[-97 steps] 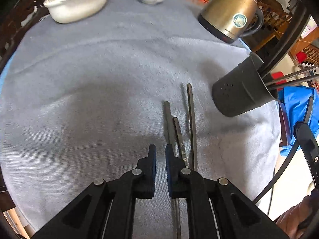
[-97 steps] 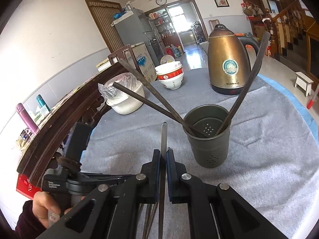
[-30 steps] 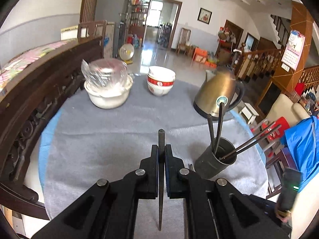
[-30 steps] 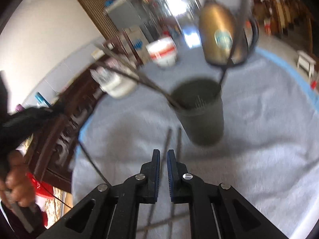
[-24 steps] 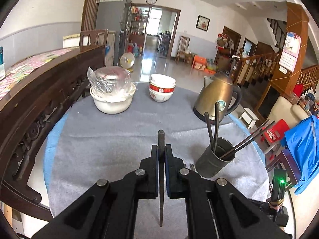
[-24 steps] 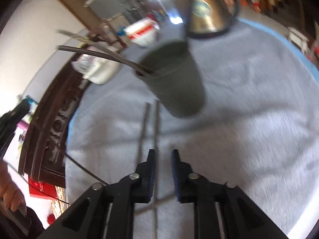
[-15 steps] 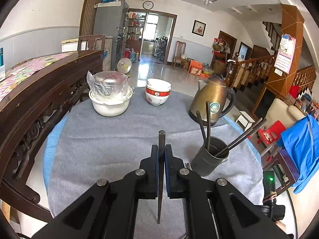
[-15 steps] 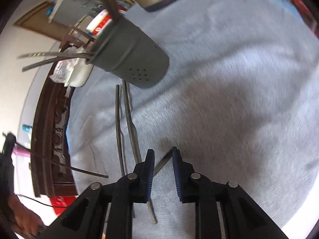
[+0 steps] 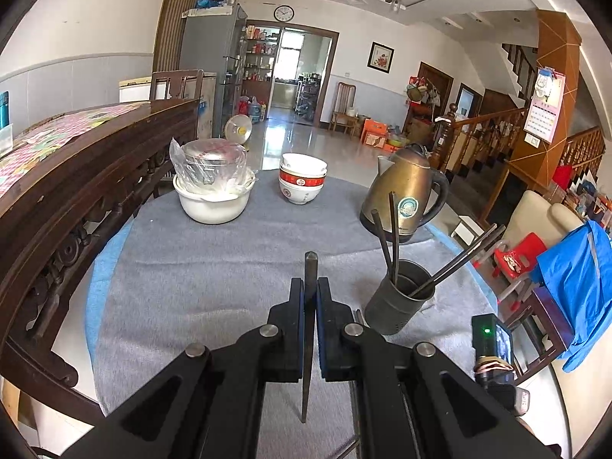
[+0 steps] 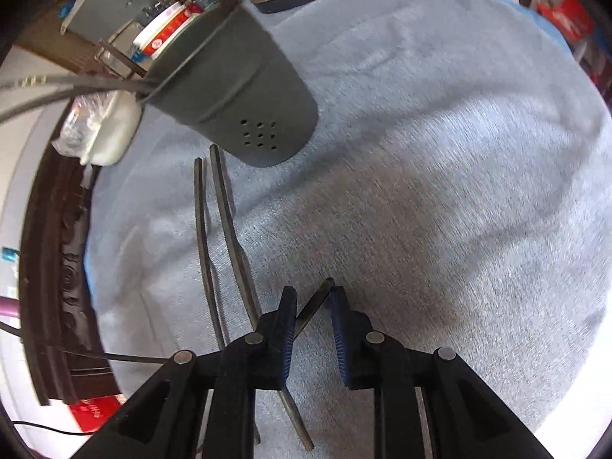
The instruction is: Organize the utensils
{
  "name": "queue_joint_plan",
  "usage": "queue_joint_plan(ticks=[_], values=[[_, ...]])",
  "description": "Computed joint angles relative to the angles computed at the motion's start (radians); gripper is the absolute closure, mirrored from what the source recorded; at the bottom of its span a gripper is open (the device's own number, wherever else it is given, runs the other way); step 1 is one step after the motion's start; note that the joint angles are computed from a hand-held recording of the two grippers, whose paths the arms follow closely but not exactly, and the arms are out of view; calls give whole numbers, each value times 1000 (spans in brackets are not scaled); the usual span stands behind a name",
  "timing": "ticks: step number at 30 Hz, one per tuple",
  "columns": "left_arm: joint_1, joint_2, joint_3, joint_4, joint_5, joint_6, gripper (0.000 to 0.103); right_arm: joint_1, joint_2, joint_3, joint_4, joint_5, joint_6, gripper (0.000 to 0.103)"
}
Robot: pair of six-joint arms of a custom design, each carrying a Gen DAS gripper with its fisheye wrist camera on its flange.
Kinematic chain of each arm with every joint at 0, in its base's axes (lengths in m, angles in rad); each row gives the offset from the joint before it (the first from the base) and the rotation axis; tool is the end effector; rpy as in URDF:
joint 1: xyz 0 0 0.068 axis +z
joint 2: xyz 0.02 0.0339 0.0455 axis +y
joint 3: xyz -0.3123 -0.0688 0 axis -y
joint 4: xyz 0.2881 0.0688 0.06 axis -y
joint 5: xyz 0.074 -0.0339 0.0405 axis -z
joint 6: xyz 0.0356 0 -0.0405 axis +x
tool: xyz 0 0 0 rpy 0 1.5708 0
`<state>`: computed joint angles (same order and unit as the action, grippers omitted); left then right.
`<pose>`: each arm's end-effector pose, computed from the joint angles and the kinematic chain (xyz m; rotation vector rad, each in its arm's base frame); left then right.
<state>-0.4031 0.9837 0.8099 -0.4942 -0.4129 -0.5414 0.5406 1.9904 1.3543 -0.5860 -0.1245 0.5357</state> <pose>0.2124 -0.0751 0.3167 -0.3687 2.1436 -0.0736 0.3853 0.2364 0.1731 -0.0386 2.8767 0.4137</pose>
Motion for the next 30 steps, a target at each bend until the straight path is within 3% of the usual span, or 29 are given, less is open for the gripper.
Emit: queue_joint_plan(ticks=[4, 10, 23, 30], values=[[-7, -2, 5, -14, -9, -9, 97, 27, -5, -21, 54, 49, -20, 86], [-4, -1, 13, -31, -6, -18, 97, 13, -74, -118, 207, -22, -21, 95], [-4, 6, 39, -41, 13, -27, 97, -30, -299, -340, 597, -133, -54, 96], [-31, 24, 62, -45, -1, -28, 97, 9, -452, -475, 874, -56, -104, 96]])
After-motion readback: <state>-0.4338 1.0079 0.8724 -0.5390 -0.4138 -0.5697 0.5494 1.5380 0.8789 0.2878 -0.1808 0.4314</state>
